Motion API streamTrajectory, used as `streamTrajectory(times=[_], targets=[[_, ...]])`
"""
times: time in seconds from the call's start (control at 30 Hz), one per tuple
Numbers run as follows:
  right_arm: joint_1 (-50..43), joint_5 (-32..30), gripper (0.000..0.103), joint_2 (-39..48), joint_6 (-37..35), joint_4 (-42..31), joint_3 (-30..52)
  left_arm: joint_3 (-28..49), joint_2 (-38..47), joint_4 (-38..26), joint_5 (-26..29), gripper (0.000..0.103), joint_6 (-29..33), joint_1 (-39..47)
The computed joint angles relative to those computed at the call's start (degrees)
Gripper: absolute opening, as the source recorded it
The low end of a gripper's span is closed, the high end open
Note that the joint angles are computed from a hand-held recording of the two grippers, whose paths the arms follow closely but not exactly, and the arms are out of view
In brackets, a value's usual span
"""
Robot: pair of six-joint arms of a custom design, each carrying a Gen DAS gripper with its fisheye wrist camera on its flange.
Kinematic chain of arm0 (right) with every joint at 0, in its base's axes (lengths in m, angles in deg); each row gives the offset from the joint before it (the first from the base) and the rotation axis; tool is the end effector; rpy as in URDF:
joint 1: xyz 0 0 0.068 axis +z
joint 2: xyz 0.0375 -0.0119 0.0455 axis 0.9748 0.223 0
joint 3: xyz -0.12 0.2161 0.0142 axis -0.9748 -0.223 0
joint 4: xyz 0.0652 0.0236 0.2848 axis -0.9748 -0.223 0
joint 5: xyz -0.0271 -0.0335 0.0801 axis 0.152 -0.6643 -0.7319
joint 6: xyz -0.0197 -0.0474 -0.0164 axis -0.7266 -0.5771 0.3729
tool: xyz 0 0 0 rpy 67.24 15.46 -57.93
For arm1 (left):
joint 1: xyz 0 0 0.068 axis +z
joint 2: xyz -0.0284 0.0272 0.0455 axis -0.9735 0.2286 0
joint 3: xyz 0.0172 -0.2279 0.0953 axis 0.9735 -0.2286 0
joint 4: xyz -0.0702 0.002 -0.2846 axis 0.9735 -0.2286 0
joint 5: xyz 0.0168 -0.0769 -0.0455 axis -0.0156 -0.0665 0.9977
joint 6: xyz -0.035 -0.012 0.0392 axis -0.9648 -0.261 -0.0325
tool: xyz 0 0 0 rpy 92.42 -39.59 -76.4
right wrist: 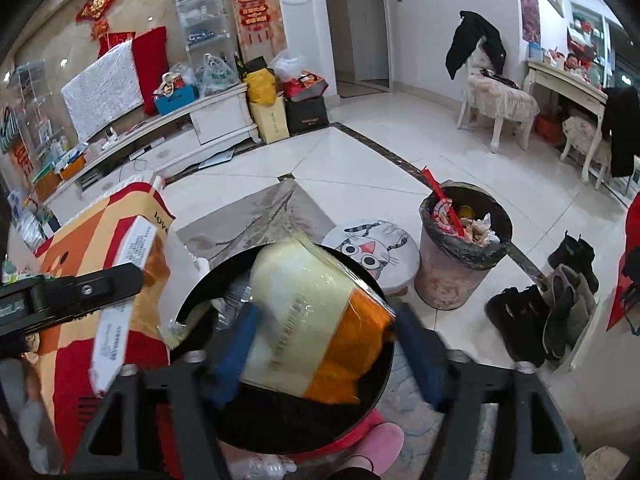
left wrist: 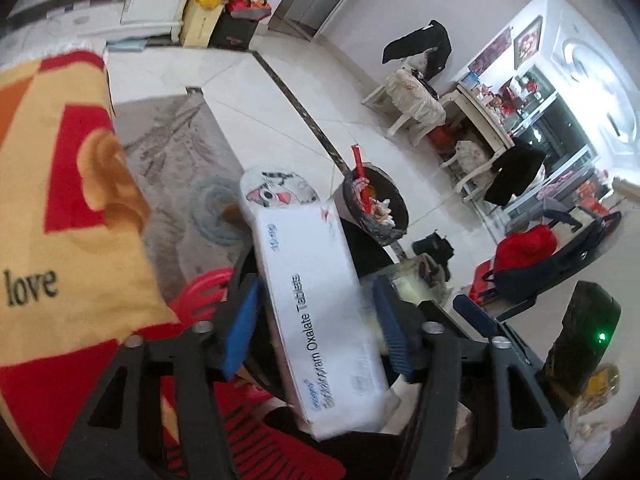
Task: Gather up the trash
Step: 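Carry both items to the black bin and release them inside, then return both tools from the bin to the table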
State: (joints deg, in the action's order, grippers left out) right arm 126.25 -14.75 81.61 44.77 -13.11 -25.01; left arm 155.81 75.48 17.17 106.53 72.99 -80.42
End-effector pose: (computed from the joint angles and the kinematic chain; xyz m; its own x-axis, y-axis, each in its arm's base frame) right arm 0.2128 0.2095 0.1793 -0.5632 0.4667 -0.6819 0.5486 0.8283 0.1137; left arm 0.3532 -0.0478 0.1895 -0.7979 0.3622 -0.4819 0.5953 0.5994 -0.5352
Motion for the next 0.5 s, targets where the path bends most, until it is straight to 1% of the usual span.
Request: streamTrajectory(times=[0.07, 0.17, 0.33, 0.43, 0.5], targets=[[0.0, -0.2, 0.076, -0.1, 0.2, 0.0, -0.2, -0.4, -0.2, 0.3, 0.0, 0.064, -0.6, 0.3], [0.0, -0.5, 0.076, -0.3, 0.4, 0.8, -0.6, -1.0, -1.2, 0.3, -1.0, 0.064, 0.1, 0.7], [0.7, -0.7, 0.076, 1.4, -0.5, 2.0, 0.6, -3.6, -5.2, 2.3, -4.9, 0.064, 0.1, 2.6], [1.1, -1.2, 0.076, 3.3, -1.5, 3.0, 2.3, -6.3, -7.9, 5.0, -7.8, 0.064, 0.5, 4.5], [1.6, -1.4, 0.076, 4.9, -2.1, 3.2, 3.9, -7.6, -8.8, 6.0, -8.3, 0.064, 1.2, 6.0]])
